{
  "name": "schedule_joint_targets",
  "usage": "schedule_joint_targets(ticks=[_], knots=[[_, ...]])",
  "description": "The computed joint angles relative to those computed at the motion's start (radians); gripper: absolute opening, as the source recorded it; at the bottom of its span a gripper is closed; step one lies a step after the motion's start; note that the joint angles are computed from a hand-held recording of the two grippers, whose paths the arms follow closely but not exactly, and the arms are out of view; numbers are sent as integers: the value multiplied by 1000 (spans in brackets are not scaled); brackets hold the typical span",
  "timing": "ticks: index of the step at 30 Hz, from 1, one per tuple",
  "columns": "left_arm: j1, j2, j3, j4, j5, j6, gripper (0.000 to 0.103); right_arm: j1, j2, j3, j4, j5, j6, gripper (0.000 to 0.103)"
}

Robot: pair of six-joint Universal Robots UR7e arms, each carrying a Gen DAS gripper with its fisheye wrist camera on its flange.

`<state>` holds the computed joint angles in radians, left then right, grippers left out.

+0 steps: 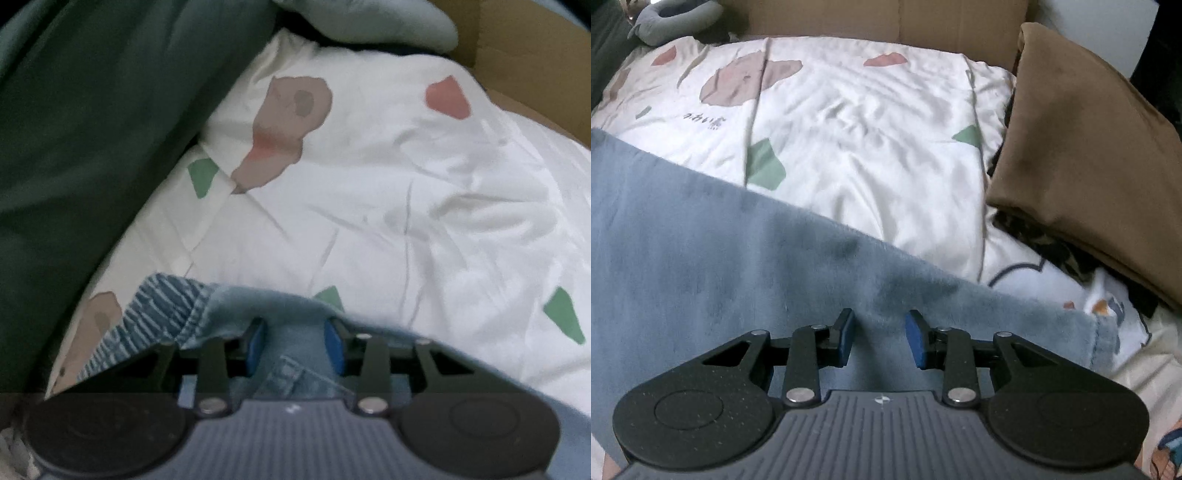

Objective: Fold clothes
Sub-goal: 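Open both grippers to release the waistband and hem, then move both open grippers back over the laid-out pants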

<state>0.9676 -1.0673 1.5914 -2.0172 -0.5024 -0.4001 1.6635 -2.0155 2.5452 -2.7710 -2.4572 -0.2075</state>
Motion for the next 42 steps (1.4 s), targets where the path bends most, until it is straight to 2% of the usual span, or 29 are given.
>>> schedule_joint_targets(ticks=[3,6,9,13,16,18,23,25,29,30,32,33,37,39,42], knots=[[0,11,-7,9,19,-4,41,-3,48,-9,-62,-2,-27,36],[-14,5,5,24,41,9,38,-15,96,-15,-122,-9,-14,36],[-34,-18,22,39,30,18,37,-6,129,-16,-158,-34,-4,35],[-77,-56,67,27,-6,20,52,2,161,-30,-175,-59,46,36],[-113,-91,105,38,-54,-14,59,18,217,-28,-273,-93,1,36],[-142,-112,129,63,-75,-43,63,29,230,-35,-297,-98,-21,36],[-221,-172,205,78,-140,-75,68,46,140,-36,-224,7,-3,36],[-250,-199,237,75,-176,-76,68,66,107,-28,-183,34,1,36],[-298,-252,288,114,-231,-159,77,78,90,-15,-110,62,39,36],[-309,-265,298,130,-247,-180,77,74,103,-11,-120,63,36,35],[-322,-287,308,168,-279,-207,77,66,132,-4,-142,65,29,17],[-328,-298,313,186,-296,-219,77,64,149,-4,-156,59,32,14],[-361,-332,318,261,-315,-259,77,52,207,-14,-218,55,24,6],[-374,-346,314,305,-323,-299,78,34,239,-27,-258,61,16,8],[-397,-363,303,367,-332,-341,79,4,263,-42,-298,85,19,5]])
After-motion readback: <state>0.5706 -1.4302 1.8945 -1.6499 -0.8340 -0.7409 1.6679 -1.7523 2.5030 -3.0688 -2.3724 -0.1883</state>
